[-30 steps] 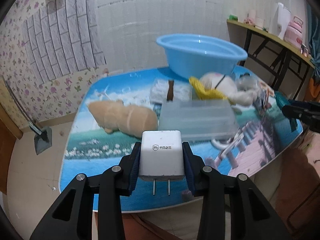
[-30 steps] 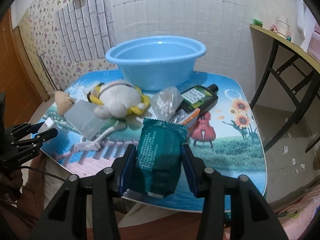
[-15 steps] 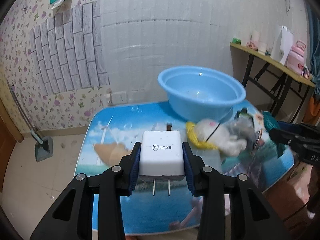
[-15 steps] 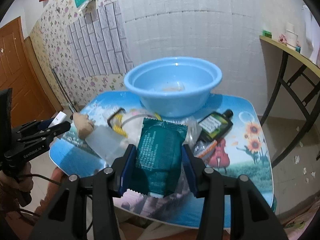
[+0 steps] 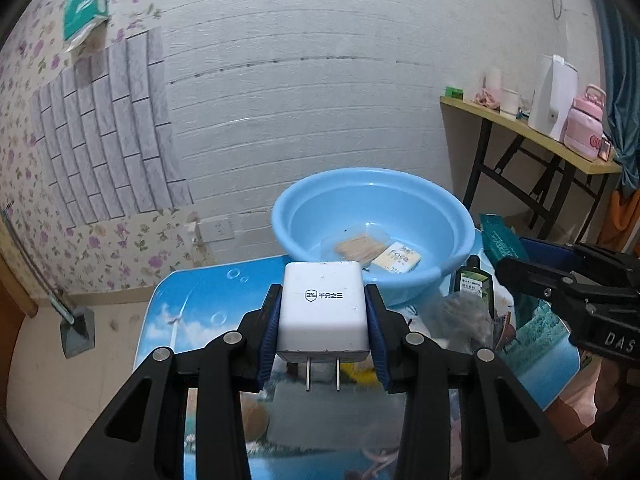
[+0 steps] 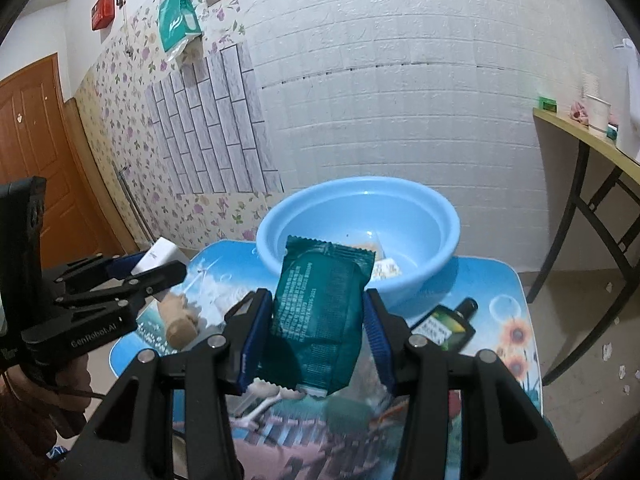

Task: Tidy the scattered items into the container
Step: 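Lift the charger and green packet and carry both over the basin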

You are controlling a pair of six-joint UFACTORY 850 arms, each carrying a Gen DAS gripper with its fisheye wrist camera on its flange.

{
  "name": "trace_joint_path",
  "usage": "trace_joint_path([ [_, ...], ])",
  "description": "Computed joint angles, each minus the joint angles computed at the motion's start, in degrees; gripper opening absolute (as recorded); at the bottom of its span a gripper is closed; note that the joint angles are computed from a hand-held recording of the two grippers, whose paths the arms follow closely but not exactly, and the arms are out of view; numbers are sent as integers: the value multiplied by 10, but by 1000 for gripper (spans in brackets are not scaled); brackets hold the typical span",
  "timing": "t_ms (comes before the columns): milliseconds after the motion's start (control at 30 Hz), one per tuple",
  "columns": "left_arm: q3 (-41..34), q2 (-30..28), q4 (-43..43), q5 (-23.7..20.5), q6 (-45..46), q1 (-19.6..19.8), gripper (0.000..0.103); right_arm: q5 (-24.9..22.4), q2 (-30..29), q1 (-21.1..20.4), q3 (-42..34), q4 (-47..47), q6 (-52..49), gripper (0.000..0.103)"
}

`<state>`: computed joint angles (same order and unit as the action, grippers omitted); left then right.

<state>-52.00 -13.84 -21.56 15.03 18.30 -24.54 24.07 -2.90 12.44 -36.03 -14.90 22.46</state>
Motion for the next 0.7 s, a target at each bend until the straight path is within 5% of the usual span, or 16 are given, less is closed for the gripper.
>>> trace_joint_path([
  [700,-181,-145,-20,-47,77,-19,38,18,-119,-62,-111,-126,98,46],
])
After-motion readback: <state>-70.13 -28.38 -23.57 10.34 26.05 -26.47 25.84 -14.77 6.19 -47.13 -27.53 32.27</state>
